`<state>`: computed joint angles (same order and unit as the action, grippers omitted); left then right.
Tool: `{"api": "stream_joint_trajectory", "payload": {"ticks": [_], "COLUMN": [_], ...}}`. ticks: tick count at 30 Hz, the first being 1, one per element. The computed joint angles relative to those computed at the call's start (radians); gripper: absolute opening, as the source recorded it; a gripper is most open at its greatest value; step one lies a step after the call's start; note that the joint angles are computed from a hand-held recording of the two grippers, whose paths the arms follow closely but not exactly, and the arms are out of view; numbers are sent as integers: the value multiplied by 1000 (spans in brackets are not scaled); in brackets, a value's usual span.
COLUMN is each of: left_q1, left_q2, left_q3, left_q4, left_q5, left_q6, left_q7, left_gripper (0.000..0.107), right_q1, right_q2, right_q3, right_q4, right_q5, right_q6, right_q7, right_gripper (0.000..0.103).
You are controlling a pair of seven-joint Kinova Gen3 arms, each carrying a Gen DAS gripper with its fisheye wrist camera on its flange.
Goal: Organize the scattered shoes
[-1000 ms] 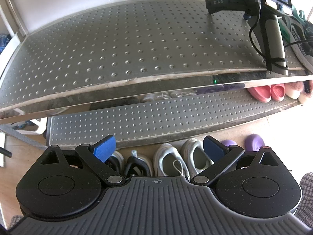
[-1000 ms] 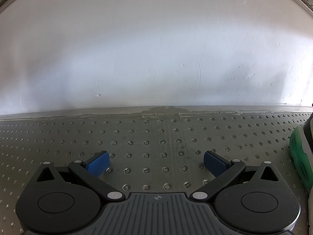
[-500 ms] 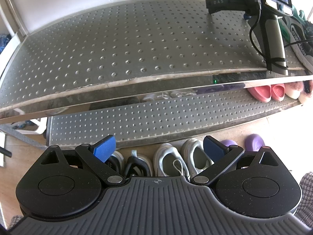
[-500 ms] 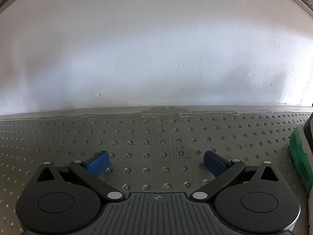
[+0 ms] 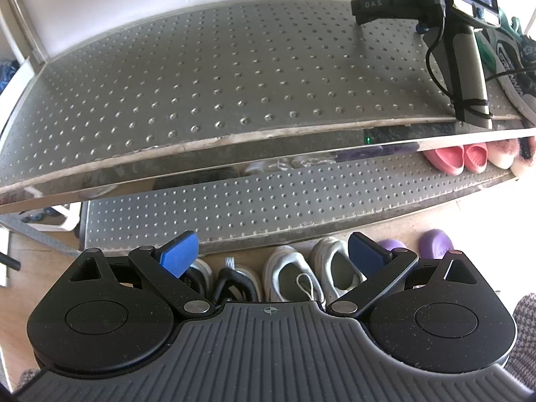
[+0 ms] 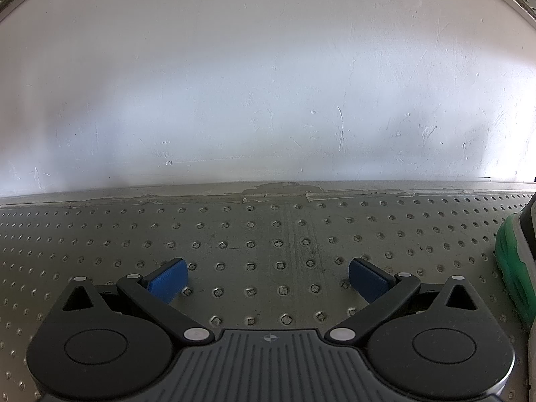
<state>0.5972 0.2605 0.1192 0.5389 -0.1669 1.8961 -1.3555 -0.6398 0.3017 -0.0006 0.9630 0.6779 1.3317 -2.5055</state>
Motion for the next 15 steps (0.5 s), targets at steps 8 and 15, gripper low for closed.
{"api": "stream_joint_trajectory", "payload": {"ticks": [8,15], "left_q1": [6,10], "left_q2": [3,-2], "left_q3": [-2,1], "left_q4": [-6,9], "left_q5": [-5,-7], "left_q6": [6,5], "left_q7": [1,1], "left_gripper": [99,99], "right_q1": [0,-2], "right_q2": [1,5], "right_q3": [-1,1], "right_q4": [-2,-5], "right_q5": [1,1], "right_q6": [2,2], "right_q7": [0,0], "right_gripper": [103,103]}}
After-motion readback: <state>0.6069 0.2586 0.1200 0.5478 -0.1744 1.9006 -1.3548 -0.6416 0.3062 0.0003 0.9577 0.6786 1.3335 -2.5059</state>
